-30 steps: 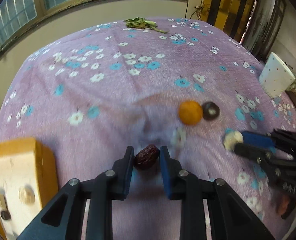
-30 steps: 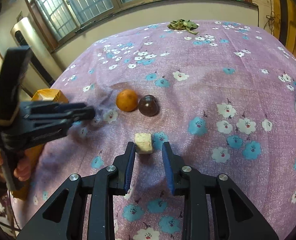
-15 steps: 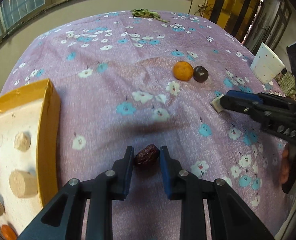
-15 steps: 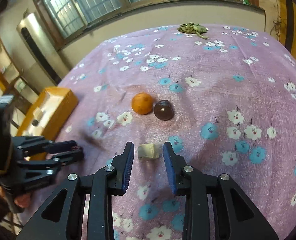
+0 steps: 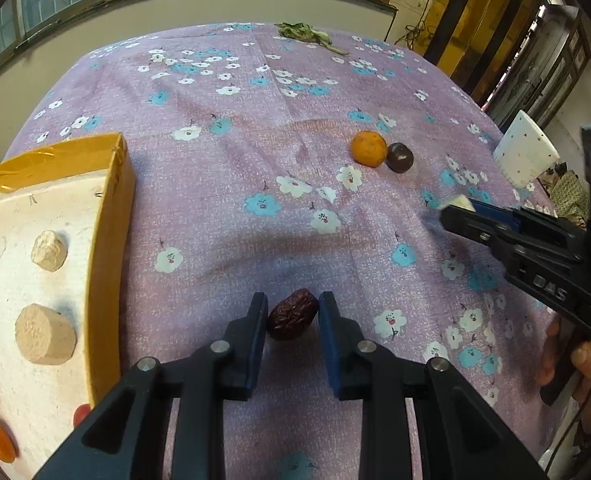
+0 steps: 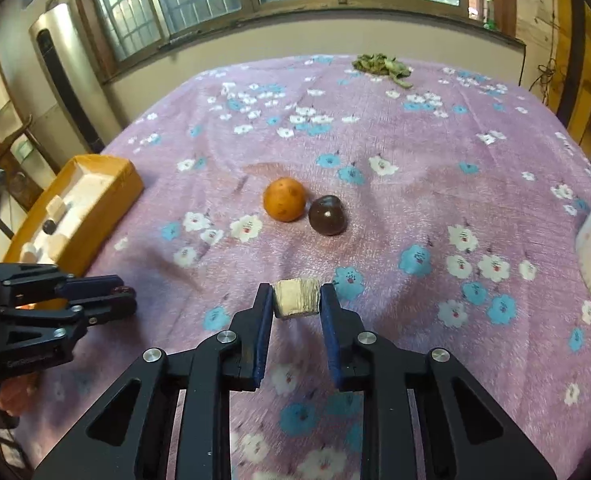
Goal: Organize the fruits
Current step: 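Carry the beige cube and red date over the tray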
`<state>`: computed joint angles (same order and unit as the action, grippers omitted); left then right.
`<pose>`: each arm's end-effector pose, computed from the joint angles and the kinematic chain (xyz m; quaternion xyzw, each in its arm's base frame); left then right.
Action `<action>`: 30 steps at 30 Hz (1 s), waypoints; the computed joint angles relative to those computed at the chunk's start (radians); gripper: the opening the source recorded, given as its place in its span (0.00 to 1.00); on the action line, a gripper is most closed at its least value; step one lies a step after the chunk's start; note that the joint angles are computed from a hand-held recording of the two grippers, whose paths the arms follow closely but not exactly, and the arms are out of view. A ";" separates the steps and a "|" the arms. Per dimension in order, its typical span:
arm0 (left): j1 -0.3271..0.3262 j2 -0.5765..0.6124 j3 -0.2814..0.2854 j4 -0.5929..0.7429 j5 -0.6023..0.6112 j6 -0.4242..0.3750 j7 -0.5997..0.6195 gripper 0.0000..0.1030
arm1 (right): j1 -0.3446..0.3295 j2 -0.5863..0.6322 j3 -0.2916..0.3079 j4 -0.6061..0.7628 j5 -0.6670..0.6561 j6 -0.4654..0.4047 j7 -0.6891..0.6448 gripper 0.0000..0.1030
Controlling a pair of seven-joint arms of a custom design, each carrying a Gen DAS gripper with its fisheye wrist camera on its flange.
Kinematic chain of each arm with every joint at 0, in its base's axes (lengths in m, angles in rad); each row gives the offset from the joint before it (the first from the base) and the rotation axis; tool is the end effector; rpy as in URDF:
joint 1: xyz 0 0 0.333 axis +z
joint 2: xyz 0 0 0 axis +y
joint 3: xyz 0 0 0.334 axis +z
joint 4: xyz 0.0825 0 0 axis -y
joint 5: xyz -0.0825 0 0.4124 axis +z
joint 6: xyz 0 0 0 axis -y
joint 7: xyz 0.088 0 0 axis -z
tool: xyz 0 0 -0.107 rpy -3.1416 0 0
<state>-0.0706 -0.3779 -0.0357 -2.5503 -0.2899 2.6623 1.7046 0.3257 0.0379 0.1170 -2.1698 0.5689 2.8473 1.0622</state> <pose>0.4656 -0.0418 0.4545 -0.6778 0.6890 -0.2317 0.1104 0.5593 0.2329 0.4447 -0.7973 0.4967 -0.1081 0.3255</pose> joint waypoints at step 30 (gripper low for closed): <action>0.111 -0.311 0.093 -0.147 0.050 -0.064 0.022 0.28 | 0.161 -0.067 0.030 -0.040 -0.048 -0.010 0.170 0.22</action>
<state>0.0405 -0.6887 0.0570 -2.6975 -0.2400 2.5987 1.7270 0.4863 -0.0289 0.1471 -2.2101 0.5213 2.8373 1.2323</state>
